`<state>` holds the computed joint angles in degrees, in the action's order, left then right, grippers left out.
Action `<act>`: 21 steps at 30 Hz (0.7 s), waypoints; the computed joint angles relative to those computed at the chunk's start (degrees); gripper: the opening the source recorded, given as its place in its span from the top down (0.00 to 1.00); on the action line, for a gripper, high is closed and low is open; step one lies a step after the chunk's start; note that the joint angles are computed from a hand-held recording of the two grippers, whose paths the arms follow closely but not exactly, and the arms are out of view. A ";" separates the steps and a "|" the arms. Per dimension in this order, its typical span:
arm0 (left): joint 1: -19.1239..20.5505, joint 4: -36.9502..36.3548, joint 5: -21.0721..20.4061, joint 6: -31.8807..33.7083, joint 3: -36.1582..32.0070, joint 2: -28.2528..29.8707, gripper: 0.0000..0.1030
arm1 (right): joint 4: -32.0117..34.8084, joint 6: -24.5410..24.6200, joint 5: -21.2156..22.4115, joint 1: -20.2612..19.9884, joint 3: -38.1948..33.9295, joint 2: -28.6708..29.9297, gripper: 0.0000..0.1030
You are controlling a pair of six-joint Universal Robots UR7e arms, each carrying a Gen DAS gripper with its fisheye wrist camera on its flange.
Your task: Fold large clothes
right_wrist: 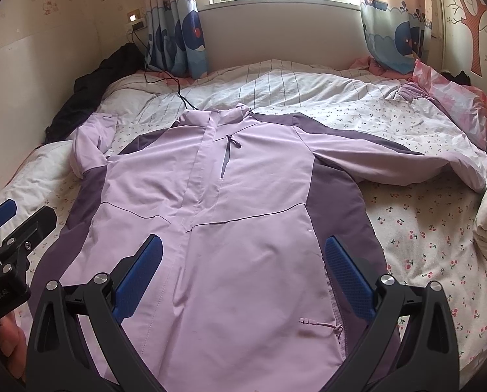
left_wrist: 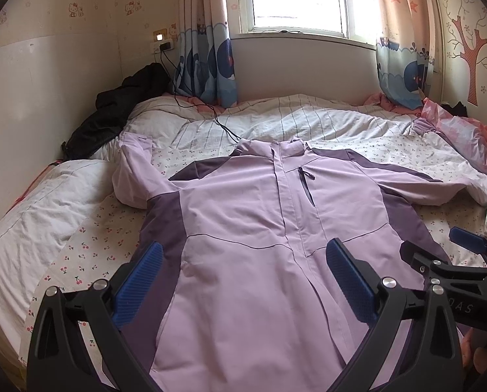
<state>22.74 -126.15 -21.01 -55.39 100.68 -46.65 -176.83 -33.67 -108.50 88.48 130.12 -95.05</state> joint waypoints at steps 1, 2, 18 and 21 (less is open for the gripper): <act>-0.02 0.01 -0.04 0.02 -0.03 -0.01 0.07 | -0.21 -0.07 0.18 -0.01 0.07 0.01 0.07; -0.03 -0.11 -0.02 0.04 0.06 -0.02 0.07 | -0.59 -0.28 0.25 0.01 0.23 0.03 0.07; 0.02 -0.74 -0.92 0.30 0.09 0.39 0.07 | 5.01 3.97 4.01 -0.76 -0.71 -1.80 0.07; 0.03 -1.14 -1.06 0.49 0.16 0.40 0.07 | 2.98 2.74 3.25 -0.48 -0.41 -1.33 0.07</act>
<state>22.77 -127.29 -22.07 -54.90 100.84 -46.25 -173.85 -30.93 -105.25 88.00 129.71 -96.38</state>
